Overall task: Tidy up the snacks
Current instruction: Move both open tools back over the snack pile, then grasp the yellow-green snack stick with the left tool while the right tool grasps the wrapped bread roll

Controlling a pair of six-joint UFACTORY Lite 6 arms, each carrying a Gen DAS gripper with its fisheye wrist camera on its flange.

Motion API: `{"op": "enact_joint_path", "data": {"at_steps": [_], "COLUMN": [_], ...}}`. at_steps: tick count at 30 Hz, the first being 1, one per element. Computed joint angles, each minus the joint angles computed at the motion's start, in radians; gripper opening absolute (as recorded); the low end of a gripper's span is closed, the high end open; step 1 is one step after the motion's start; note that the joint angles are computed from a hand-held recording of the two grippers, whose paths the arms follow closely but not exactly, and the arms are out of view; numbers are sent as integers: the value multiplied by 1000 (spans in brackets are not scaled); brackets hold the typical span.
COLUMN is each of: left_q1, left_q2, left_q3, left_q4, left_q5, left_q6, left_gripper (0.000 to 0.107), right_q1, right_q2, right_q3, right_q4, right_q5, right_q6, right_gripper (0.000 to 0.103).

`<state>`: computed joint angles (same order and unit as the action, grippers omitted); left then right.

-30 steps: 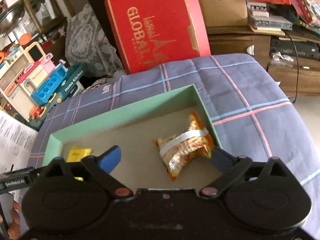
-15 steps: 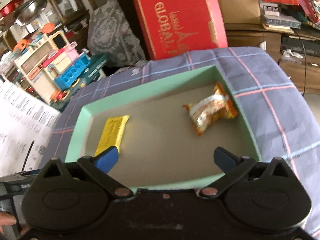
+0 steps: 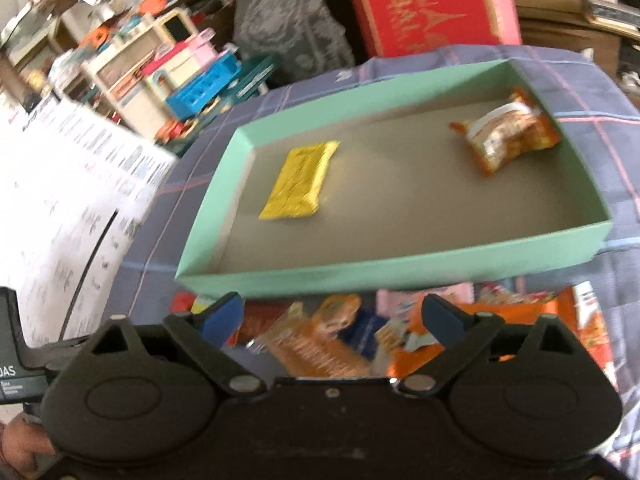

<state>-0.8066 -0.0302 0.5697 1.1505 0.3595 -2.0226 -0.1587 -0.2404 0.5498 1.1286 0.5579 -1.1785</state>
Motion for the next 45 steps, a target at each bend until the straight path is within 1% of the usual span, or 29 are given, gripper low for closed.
{"op": "enact_joint_path", "data": {"at_steps": [1, 2, 3, 4, 6, 8, 10, 12, 14, 15, 17, 18, 19, 20, 21, 23, 26, 27, 28, 30, 31, 32, 33, 40, 45], "left_q1": [-5, -12, -13, -12, -11, -10, -10, -8, -6, -6, -5, 0, 6, 10, 12, 9, -12, -22, -24, -30, -32, -37, -46, -52, -57], "left_q2": [-4, -9, -16, -23, -35, -48, -52, -49, -46, -44, -35, -34, -33, -31, -28, -27, -33, -38, -37, -19, -12, -1, 11, -44, -137], "left_q3": [-14, -29, -45, -61, -90, -119, -140, -148, -150, -147, -137, -133, -130, -128, -126, -131, -158, -164, -164, -145, -140, -131, -120, -149, -168], "left_q4": [25, 54, 89, 127, 200, 280, 359, 406, 433, 441, 435, 438, 450, 459, 459, 459, 460, 466, 459, 425, 419, 406, 373, 310, 178], "left_q5": [-5, -12, -23, -35, -57, -75, -87, -92, -90, -84, -70, -71, -75, -79, -84, -94, -88, -80, -77, -70, -66, -57, -45, -32, -8], "left_q6": [-36, -79, -124, -170, -255, -346, -433, -486, -516, -521, -506, -502, -505, -506, -501, -498, -531, -544, -539, -499, -486, -466, -431, -388, -248], "left_gripper": [85, 79, 72, 68, 55, 53, 52, 50, 50, 50, 50, 50, 50, 48, 43, 38, 36, 36, 36, 36, 33, 20, 15, 14, 13], "right_q1": [31, 57, 76, 90, 122, 154, 178, 191, 230, 242, 254, 258, 263, 270, 277, 291, 291, 295, 301, 306, 307, 305, 302, 225, 183], "right_q2": [-3, -2, 3, 3, 17, 25, 34, 46, 45, 41, 37, 45, 47, 50, 59, 77, 96, 97, 96, 92, 90, 83, 76, 13, -39], "right_q3": [-9, -16, -20, -30, -35, -38, -41, -39, -46, -49, -48, -43, -43, -44, -44, -45, -44, -47, -50, -56, -57, -61, -63, -91, -104], "right_q4": [3, 4, 4, 4, 3, -10, -17, -29, -49, -67, -107, -118, -135, -149, -153, -156, -121, -107, -94, -76, -72, -71, -76, -87, -101], "right_q5": [-22, -41, -53, -62, -84, -111, -127, -127, -164, -172, -167, -166, -166, -168, -176, -199, -201, -207, -215, -223, -224, -223, -218, -148, -93], "right_q6": [-1, -6, -12, -18, -27, -25, -26, -25, -12, -1, 26, 28, 35, 44, 46, 53, 24, 11, -1, -7, -5, 0, 11, 15, 26], "right_gripper": [89, 87, 82, 79, 75, 75, 72, 67, 66, 64, 57, 51, 49, 49, 49, 49, 48, 43, 41, 40, 39, 39, 39, 39, 39]}}
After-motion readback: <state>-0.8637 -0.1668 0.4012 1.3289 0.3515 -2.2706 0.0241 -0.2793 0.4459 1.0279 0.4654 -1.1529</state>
